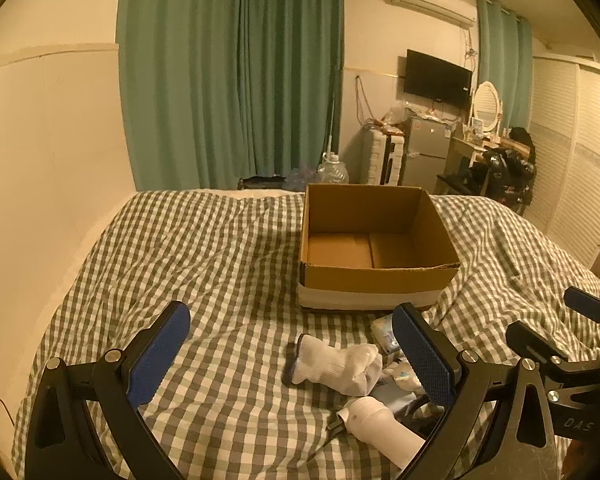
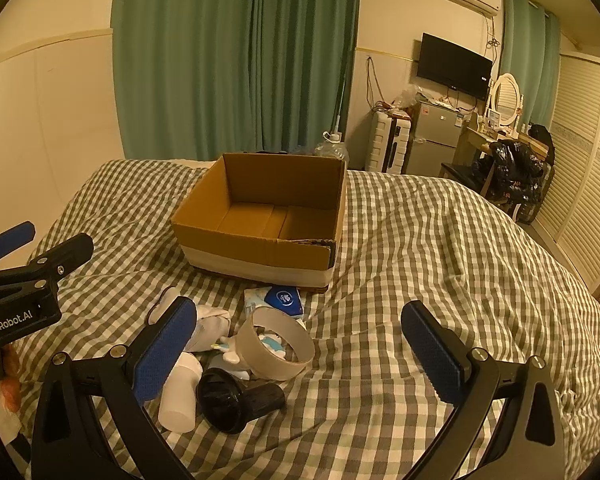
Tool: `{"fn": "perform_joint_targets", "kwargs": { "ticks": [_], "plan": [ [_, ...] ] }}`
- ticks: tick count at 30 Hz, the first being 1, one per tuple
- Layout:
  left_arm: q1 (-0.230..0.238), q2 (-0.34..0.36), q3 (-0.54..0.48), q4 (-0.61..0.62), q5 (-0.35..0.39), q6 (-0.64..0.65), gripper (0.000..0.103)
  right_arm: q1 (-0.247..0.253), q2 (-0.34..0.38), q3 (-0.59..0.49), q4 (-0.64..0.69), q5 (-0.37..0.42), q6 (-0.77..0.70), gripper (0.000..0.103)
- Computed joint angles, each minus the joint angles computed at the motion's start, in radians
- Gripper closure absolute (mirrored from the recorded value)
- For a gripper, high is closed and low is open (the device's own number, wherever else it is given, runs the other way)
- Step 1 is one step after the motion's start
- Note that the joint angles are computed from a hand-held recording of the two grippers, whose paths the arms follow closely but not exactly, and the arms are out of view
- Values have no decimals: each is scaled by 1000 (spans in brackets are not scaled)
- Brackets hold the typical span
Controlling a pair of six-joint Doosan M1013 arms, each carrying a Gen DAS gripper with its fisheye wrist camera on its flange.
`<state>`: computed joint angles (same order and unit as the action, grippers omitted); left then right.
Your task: Organize objects
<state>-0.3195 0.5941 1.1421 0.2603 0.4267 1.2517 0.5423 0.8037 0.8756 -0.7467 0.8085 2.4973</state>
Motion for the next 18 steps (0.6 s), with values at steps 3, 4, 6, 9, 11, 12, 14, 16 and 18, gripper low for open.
{"fn": "perform_joint_targets", "kwargs": {
  "ticks": [3, 4, 6, 9, 11, 12, 14, 16, 18],
  "plan": [
    [0, -9, 12, 9, -14, -3, 0, 3, 0, 1, -5, 4, -5, 0],
    [0, -11, 14, 2, -17, 2, 0, 4, 1, -1, -5, 9, -7, 0],
    [2, -14, 18, 6, -20, -5, 0, 4, 0, 2, 5, 9, -12, 0],
    [1, -16, 21, 39, -15, -36, 0, 5, -3, 5, 15, 13, -16, 0],
    [1, -17, 24, 41, -17, -37, 0, 6, -4, 4, 22, 17, -19, 0],
    [2, -18, 26, 34, -23, -31, 0, 5, -5, 6, 24, 14, -19, 0],
    [2, -20, 33, 31, -34, -27, 0, 6, -9, 12, 27, 7, -18, 0],
    [3, -20, 35, 15, -38, -7, 0, 6, -7, 11, 33, 11, -23, 0],
    [3, -18, 34, 2, -35, 5, 0, 6, -4, 6, 48, 18, -37, 0]
  ]
}}
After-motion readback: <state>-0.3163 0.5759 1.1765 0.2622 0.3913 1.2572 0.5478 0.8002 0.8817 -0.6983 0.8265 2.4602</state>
